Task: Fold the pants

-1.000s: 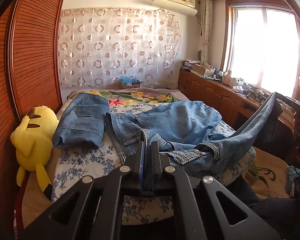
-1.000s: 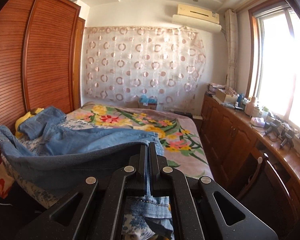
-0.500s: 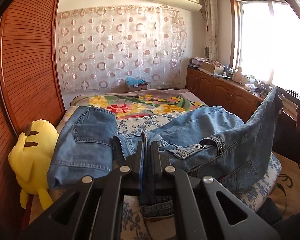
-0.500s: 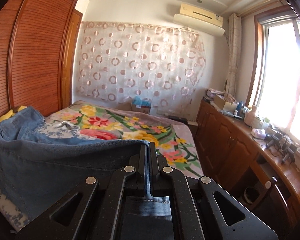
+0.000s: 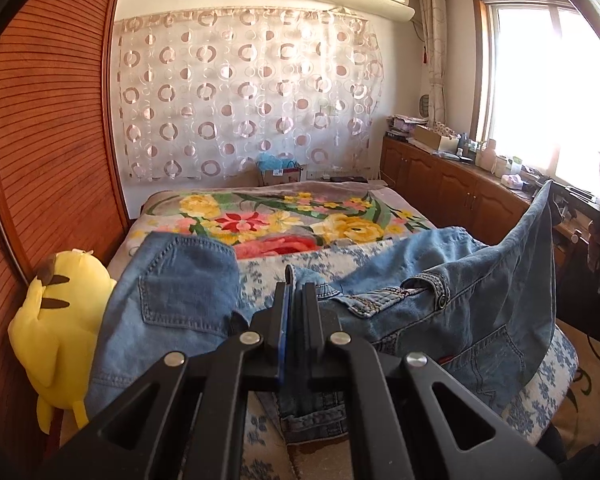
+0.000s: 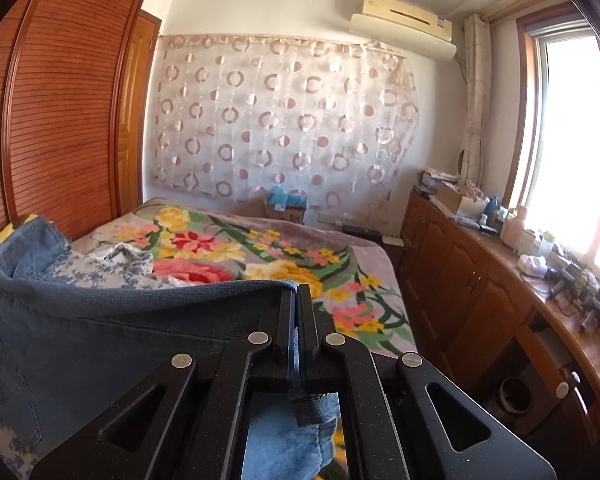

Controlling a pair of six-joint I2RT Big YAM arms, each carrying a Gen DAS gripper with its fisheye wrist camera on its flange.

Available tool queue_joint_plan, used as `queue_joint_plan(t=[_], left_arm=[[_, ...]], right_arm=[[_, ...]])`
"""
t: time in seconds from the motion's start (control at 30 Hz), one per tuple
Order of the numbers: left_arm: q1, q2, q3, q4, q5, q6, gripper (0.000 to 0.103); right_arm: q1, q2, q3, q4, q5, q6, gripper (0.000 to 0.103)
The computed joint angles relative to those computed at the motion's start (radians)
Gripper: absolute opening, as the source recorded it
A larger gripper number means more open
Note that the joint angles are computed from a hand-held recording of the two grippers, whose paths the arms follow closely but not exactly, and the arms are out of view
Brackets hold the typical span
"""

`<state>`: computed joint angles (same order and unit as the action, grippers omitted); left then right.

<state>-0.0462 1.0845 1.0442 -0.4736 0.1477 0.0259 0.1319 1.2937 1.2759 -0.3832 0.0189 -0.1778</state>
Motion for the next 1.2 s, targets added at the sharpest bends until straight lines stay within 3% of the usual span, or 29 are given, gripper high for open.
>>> queue_joint_plan(t=[0.47, 0.87, 1.2], left_arm=[[0.029, 0.259, 0.156, 0.014, -0.049, 0.0, 0.001], [0.03, 0.361, 0.216, -0.001, -0.06, 0.006, 0.002], [0.025, 0.392, 0.249, -0.026, -0.07, 0.017, 0.003]], right_arm=[[0.04, 0.341, 0.302, -0.047, 0.066, -0.067, 0.0], [0.051, 0.57, 0.512, -0.166, 0.083, -0.036, 0.0], [0.053, 0.648, 0.576, -0.227, 0.094, -0.033, 0.0]])
